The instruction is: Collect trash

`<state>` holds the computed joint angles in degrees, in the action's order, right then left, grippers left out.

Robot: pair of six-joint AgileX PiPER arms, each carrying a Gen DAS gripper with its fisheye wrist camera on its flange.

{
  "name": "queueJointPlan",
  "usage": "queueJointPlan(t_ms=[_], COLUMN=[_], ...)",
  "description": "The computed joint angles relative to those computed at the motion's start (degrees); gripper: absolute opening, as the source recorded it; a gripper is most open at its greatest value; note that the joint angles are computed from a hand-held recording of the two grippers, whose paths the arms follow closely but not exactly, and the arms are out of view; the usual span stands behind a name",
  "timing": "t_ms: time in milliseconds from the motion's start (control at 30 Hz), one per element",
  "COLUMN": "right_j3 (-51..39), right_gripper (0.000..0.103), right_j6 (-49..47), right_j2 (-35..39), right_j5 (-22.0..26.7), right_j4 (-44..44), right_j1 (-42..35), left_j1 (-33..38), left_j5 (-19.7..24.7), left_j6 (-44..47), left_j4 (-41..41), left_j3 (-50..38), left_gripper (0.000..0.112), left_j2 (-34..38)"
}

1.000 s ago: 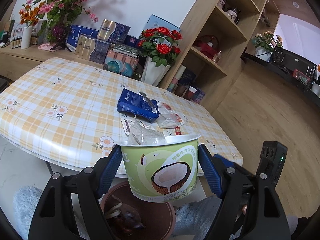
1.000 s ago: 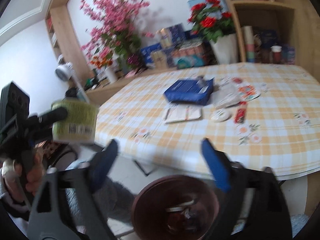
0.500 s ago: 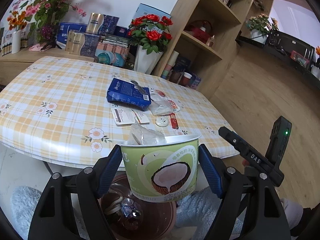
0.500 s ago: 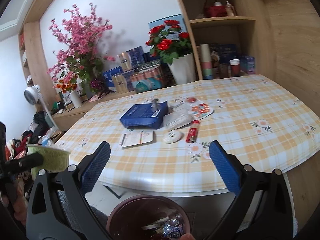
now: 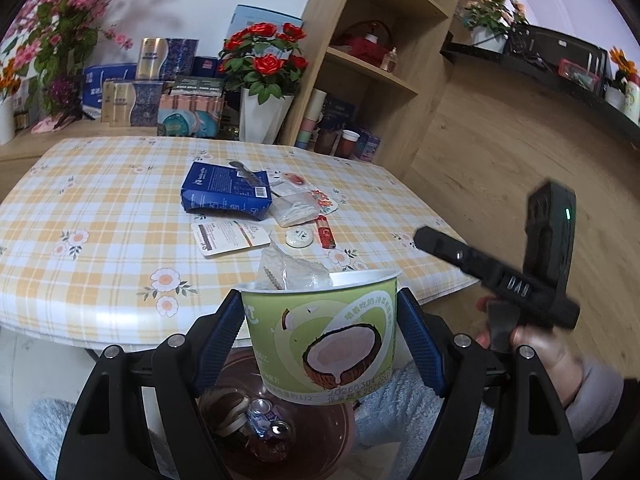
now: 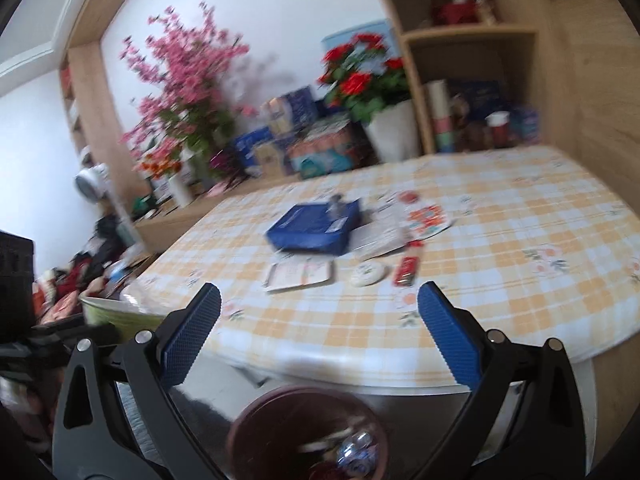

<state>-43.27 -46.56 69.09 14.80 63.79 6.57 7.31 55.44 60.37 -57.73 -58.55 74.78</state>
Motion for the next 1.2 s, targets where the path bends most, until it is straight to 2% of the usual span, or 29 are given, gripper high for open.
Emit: queueJointPlan(t_ms=[67,167,200,333,400,500,667,700,733,767,800,1000,1067,1133,1167,1200], right_j3=[-7.70,-19.63,-23.04,-33.62,-36.07,-39.50,-42.39,-42.78,-42.93,-42.62,-41.91,-39.47,-40.09,-40.24,-40.25,-40.00], right_gripper=[0.096,0.082,0.079,0.063,0.052,0.046,0.045,0.037,0.034,0.025,0.015,0.010,0.010,0.012,0.024,0.050], right_j6=[1.23,9.88,12.91,17.41,18.74,20.32,22.79,23.11,23.59,23.06,22.30,22.01,25.85,31.90,35.10,36.54], right_j2=[4.10,10.09,11.79,18.72,20.97,24.03,26.51,26.97,27.20,27.11,26.52,24.36,24.23,24.32,24.74,25.00], right_j5=[10.83,20.80,23.02,32.62,35.55,39.65,42.74,43.23,43.38,43.32,42.69,37.47,33.90,29.32,27.07,25.77], right_j4=[-3.75,-15.46,-18.78,-21.77,-21.79,-21.78,-23.41,-23.81,-24.38,-23.98,-23.34,-20.18,-24.25,-30.73,-33.56,-34.11], right_j1=[-3.36,-2.55,-1.30,1.66,2.38,3.58,5.08,5.37,5.82,5.69,5.72,2.38,2.00,1.99,1.23,0.23], left_j1=[-1.27,-3.17,-3.52,-4.48,-4.61,-4.67,-4.70,-4.46,-4.28,-4.13,-4.07,-2.75,-2.18,-1.51,-1.25,-1.02], left_j5=[-1.24,-3.40,-3.78,-5.19,-5.60,-6.11,-6.66,-6.33,-6.15,-5.90,-5.80,-5.23,-4.84,-4.37,-4.10,-3.89], left_j6=[2.57,6.26,7.03,9.46,9.80,11.25,13.09,13.19,13.14,13.18,13.22,13.18,12.73,12.37,12.05,11.93], left_j4=[-0.09,-0.31,-0.58,-1.88,-2.08,-2.23,-2.20,-2.52,-2.80,-2.86,-2.83,-2.75,-2.83,-2.96,-2.95,-3.03], left_j3=[0.17,0.20,0.18,-0.17,-0.41,-0.17,0.62,0.65,0.62,0.52,0.55,0.98,0.99,1.14,1.02,0.99], left_gripper=[0.075,0.075,0.075,0.075,0.075,0.075,0.075,0.075,0.075,0.075,0.075,0.075,0.075,0.075,0.075,0.075], left_j2=[-0.09,0.24,0.42,1.61,2.22,2.50,2.45,2.56,2.72,2.89,2.99,3.74,4.12,4.27,4.43,4.47])
